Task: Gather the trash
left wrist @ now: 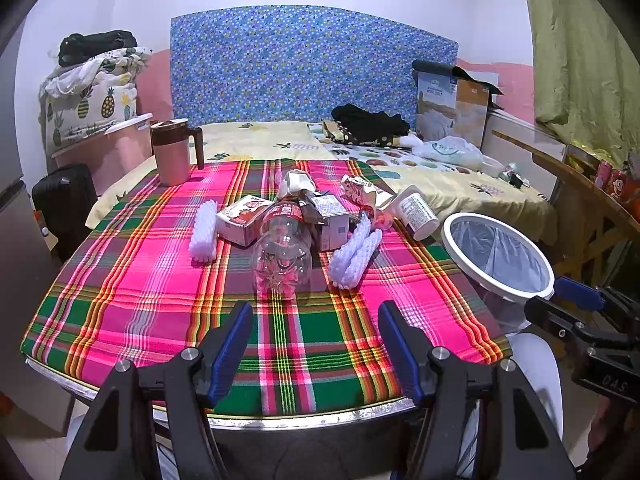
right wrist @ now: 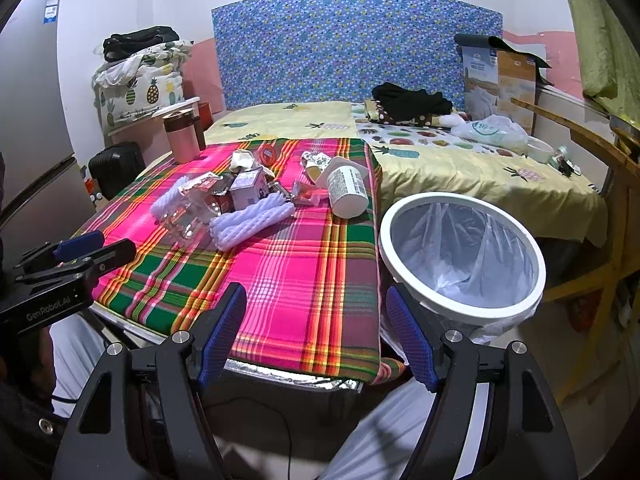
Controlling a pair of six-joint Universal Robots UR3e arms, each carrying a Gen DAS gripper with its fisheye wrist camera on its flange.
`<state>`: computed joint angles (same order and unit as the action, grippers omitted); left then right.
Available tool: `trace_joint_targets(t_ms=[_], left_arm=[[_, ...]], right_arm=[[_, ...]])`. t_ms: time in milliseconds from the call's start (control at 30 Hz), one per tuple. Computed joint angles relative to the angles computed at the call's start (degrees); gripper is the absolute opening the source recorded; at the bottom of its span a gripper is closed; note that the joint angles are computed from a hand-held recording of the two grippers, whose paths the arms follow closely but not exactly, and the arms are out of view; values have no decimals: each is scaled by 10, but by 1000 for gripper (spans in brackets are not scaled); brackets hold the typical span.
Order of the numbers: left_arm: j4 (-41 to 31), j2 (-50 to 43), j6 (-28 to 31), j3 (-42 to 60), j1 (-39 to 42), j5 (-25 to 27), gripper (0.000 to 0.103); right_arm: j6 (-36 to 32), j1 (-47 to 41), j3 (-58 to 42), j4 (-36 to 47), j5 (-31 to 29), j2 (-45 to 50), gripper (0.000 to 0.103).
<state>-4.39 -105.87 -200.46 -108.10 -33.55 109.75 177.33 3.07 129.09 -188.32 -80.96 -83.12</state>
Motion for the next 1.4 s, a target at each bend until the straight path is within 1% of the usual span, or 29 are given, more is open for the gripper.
trace_joint_targets(t_ms=[200,633,933,1167,1400], left_arm=[[0,0,-3,-2,2,-4,65],[3,-2,10,0,11,-30,65],[-5,-8,11,9,10,-29,65],[-8,-24,10,20,34,-55,65],[-36,-55,11,66,66,-75,65]], right_arm=[[0,4,-5,2,-3,6,74],[1,4,-13,6,-3,10,74],[0,-3,-12,7,9,14,74],[-5,-19,-27,21,38,31,74],[-10,-24,-56,32,35,50,74]])
